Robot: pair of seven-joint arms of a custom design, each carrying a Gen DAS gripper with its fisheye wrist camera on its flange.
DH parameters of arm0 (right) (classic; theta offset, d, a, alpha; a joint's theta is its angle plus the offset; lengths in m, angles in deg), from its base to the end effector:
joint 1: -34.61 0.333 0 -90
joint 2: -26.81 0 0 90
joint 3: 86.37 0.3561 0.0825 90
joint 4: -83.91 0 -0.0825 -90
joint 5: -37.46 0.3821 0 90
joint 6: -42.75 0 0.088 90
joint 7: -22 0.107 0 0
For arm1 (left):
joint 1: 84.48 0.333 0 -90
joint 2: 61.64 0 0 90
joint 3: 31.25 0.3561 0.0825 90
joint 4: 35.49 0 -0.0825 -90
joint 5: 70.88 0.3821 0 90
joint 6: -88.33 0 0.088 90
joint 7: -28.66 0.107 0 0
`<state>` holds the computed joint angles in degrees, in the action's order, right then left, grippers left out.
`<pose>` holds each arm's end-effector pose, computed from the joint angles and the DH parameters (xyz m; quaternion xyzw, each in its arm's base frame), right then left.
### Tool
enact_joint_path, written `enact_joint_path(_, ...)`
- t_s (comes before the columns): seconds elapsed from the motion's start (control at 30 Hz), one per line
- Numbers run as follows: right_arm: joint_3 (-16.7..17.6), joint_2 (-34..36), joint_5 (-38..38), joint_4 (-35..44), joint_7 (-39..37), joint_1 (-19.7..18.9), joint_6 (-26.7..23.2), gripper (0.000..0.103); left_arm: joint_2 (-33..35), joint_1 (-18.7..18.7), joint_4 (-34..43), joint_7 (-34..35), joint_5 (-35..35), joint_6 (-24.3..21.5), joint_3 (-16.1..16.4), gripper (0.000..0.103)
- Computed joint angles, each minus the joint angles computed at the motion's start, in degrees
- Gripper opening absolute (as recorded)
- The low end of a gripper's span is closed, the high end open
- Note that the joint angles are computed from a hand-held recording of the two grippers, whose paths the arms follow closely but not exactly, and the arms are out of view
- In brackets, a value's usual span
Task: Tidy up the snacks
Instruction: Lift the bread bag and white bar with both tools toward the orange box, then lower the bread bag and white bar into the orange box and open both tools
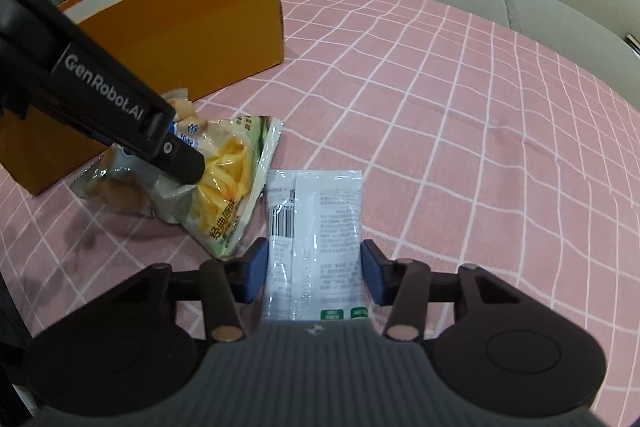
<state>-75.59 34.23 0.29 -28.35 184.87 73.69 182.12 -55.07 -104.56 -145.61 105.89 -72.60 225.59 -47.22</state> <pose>0.4043 0.4694 0.4887 -0.6836 0.6709 -0.1788 0.2249 0.5054 -0.3598 0.5128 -0.5512 0.8141 -0.1786 0.0379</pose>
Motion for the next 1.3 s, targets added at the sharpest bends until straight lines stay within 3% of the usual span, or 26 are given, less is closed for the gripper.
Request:
enact_joint_path(0.27, 0.40, -1.98, 1.80, -1.46, 8.42, 0.00, -0.44, 0.044, -3.19, 0.20, -2.85, 1.32, -2.01, 3.99, -0.22, 0.040)
enact_joint_path(0.73, 3.43, -6.77, -7.01, -0.77, 22.58, -0.10, -3.86, 0.044, -10.31, 0.28, -5.08, 5.18, -5.83, 6.83, 0.27, 0.040)
enact_joint_path(0.97, 4.16, -5.77, -11.49, 4.21, 21.98, -0.09, -4.04, 0.044, -14.38, 0.95, -6.57, 7.60, -7.59, 8.83, 1.45, 0.040)
enact_joint_path(1.3, 1.54, 1.57, -13.05, 17.48, 12.15, 2.53, -3.67, 0.044, -16.54, 3.43, -5.22, 11.35, -7.75, 10.69, 3.69, 0.040)
